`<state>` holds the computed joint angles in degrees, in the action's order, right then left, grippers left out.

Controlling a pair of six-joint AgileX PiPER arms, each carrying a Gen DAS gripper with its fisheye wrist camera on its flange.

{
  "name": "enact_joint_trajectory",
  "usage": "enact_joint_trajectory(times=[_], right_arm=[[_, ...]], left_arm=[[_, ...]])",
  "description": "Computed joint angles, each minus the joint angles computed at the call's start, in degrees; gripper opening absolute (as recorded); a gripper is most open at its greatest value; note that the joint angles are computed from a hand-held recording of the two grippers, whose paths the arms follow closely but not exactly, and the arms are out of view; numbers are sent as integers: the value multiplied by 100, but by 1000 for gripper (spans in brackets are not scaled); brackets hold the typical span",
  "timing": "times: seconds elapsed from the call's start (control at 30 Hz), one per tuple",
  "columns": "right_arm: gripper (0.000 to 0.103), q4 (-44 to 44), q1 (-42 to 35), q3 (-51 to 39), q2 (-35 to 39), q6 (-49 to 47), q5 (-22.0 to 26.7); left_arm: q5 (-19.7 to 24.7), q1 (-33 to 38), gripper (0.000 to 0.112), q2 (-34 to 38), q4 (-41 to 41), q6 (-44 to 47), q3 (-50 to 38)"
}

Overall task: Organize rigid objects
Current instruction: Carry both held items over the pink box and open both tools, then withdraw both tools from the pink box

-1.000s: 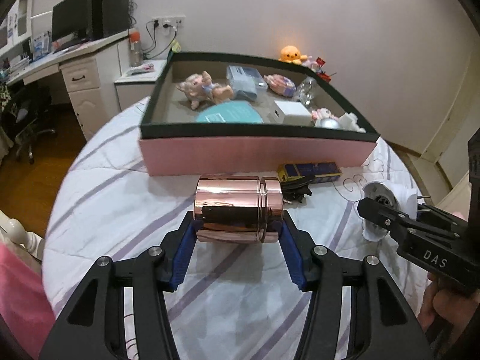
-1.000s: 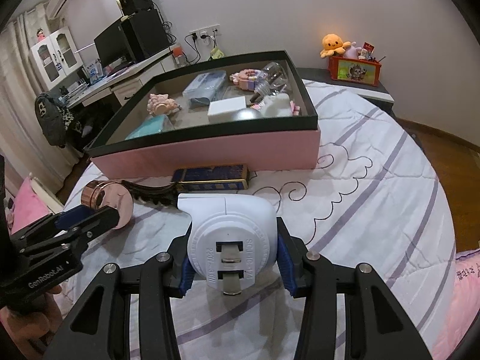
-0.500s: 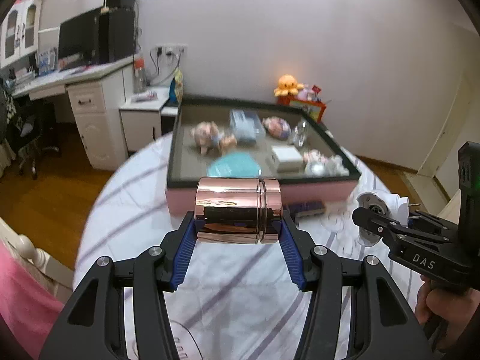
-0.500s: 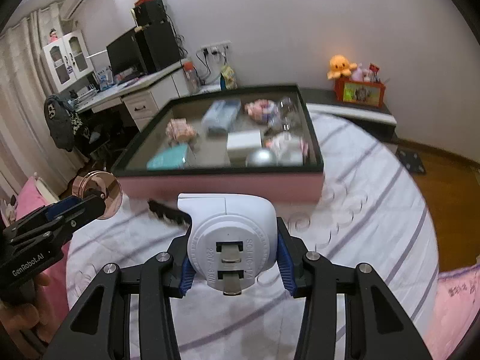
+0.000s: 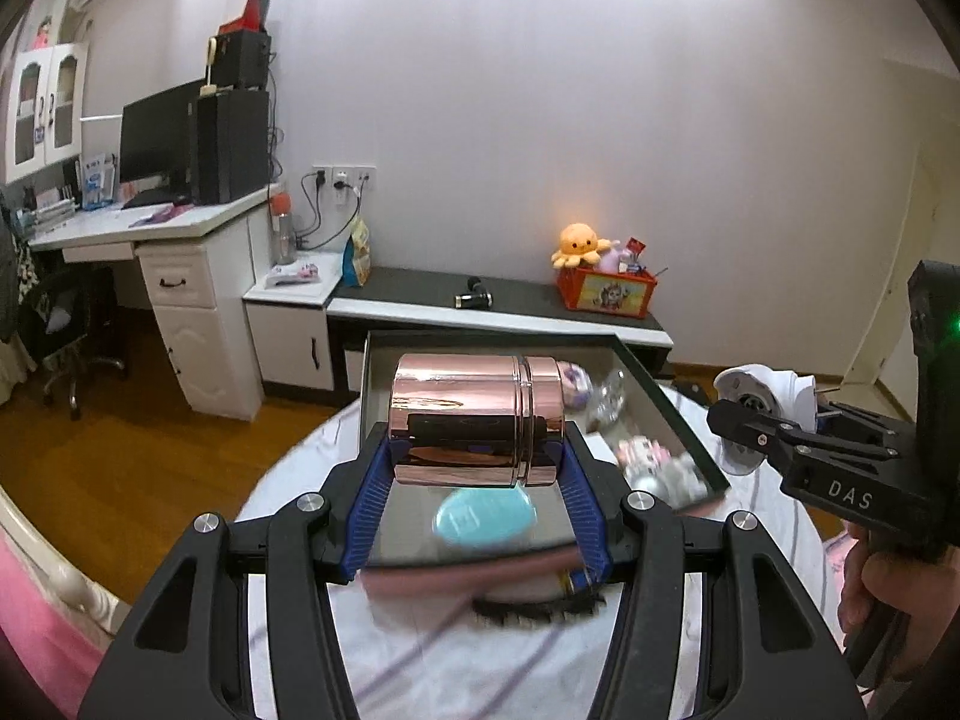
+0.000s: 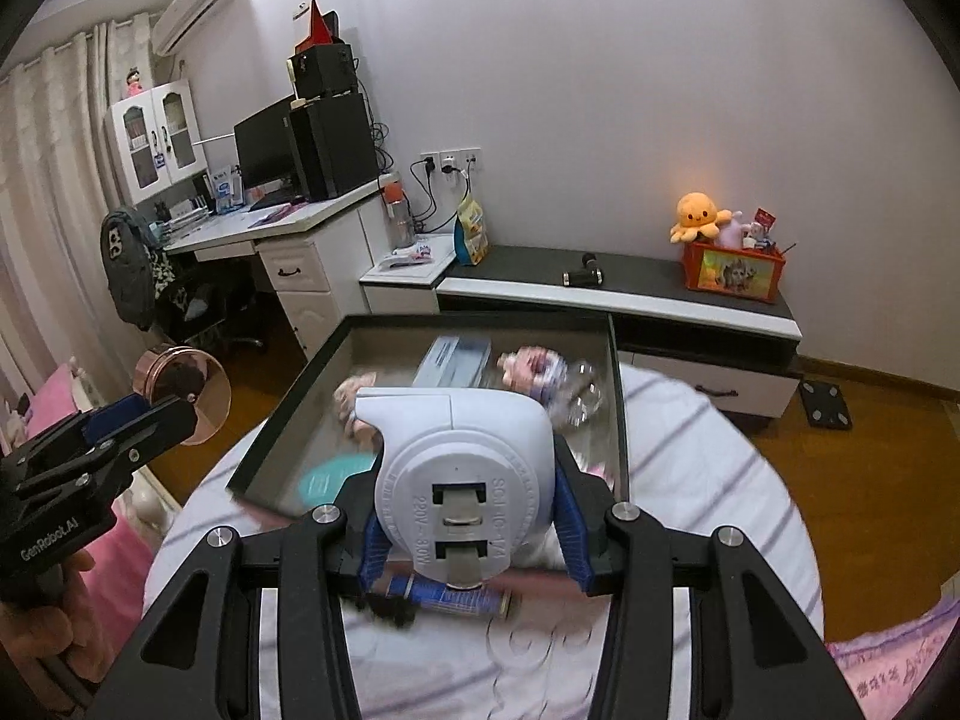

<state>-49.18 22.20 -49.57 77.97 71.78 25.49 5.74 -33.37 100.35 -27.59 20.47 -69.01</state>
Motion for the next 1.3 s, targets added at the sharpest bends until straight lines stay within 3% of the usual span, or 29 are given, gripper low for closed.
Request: enact_joint_trajectory(times=[0.4,0.77,0.83,0.87,0.9,0.93,0.97,1.07,1.13,1.2,1.3], right_arm=[[46,2085,-1088,-1030,1415,-2441,-705],[47,3731,-1511,-1564,2286,-4168,-746],[54,3969,-1562,-1606,2346,-4440,-745],[62,3984,-1578,-1548,2321,-4433,-806],[85,3837,-1575,-1475,2277,-4268,-854],[89,3711,-1558,-1437,2246,-4127,-879],[89,3603,-1552,-1329,2156,-3987,-943],[90,3002,-1487,-1156,1935,-3230,-921],[91,2590,-1434,-1056,1769,-2731,-908],[103,2088,-1331,-795,1403,-2081,-902],[103,1390,-1099,-451,827,-1266,-808]], left_arm=[[800,-58,54,1580,1461,-1395,-1955],[1834,-253,55,2838,2358,-2161,-3612],[1820,-274,60,2832,2630,-2421,-3566],[1783,-281,71,2794,2726,-2527,-3510],[1648,-288,77,2701,2887,-2708,-3353],[1454,-310,89,2576,3255,-3095,-3149],[1288,-327,96,2439,3674,-3523,-2939],[1028,-321,101,2097,4373,-4251,-2490],[886,-285,102,1858,4659,-4560,-2195],[723,-276,103,1550,5250,-5186,-1814],[511,-248,103,1102,5828,-5832,-1298]])
